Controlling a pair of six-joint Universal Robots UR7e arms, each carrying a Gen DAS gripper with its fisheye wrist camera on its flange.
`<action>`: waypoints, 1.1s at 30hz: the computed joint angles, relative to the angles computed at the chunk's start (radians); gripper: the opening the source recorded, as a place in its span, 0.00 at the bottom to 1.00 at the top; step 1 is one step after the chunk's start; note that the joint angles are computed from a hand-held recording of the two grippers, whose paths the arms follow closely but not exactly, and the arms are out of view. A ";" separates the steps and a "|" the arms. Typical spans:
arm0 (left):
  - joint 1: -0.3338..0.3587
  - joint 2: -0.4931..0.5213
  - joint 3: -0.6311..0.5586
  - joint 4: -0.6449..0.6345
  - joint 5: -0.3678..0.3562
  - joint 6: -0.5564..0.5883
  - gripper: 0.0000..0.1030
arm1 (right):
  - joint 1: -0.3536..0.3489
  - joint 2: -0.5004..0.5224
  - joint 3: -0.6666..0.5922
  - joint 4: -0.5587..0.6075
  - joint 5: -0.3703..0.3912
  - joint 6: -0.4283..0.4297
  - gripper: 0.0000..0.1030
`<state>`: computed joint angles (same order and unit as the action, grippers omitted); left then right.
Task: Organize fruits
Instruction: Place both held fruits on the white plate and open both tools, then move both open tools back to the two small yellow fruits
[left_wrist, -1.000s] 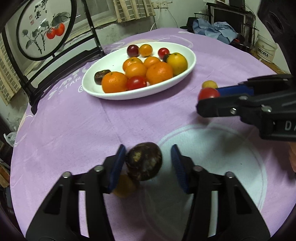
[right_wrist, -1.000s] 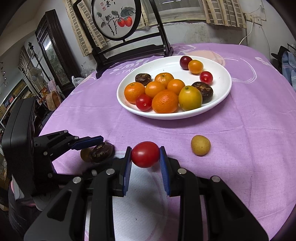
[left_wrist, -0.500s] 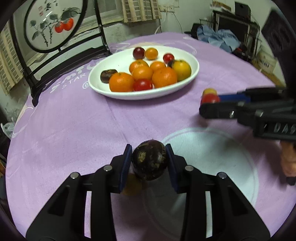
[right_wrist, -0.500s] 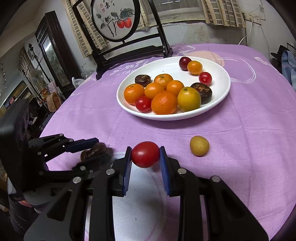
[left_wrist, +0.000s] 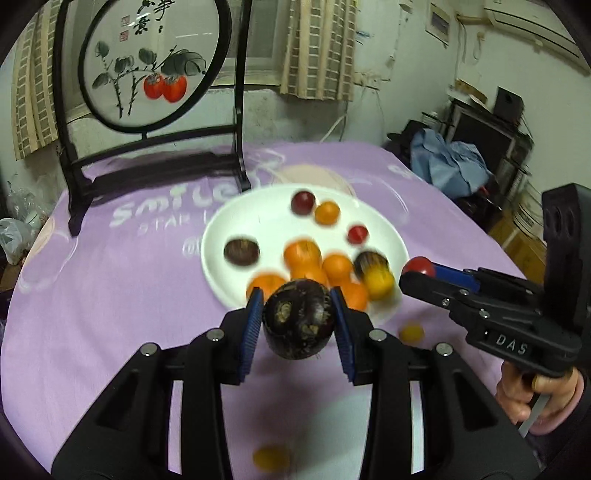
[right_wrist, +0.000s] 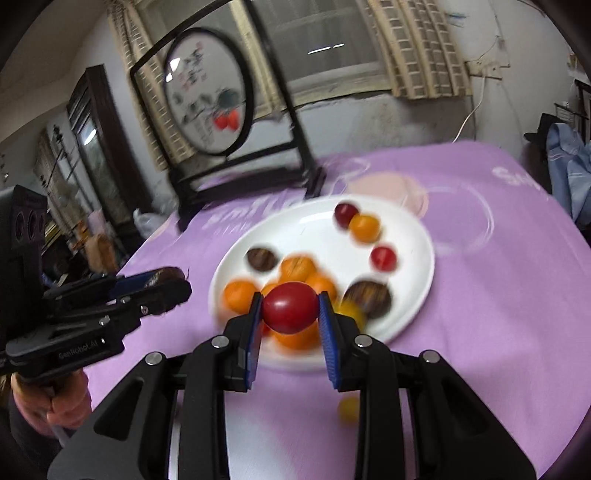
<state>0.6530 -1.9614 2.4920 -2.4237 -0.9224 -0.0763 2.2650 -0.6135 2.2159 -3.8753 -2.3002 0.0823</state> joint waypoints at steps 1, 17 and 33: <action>0.019 0.049 -0.013 -0.045 -0.003 0.014 0.36 | -0.021 0.000 -0.017 0.006 0.006 -0.014 0.29; 0.136 0.405 -0.100 -0.295 0.079 0.093 0.65 | -0.121 -0.027 -0.062 0.123 0.072 -0.044 0.33; -0.189 -0.350 0.083 0.451 0.276 -0.454 0.96 | 0.043 -0.012 0.102 -0.057 -0.077 0.092 0.50</action>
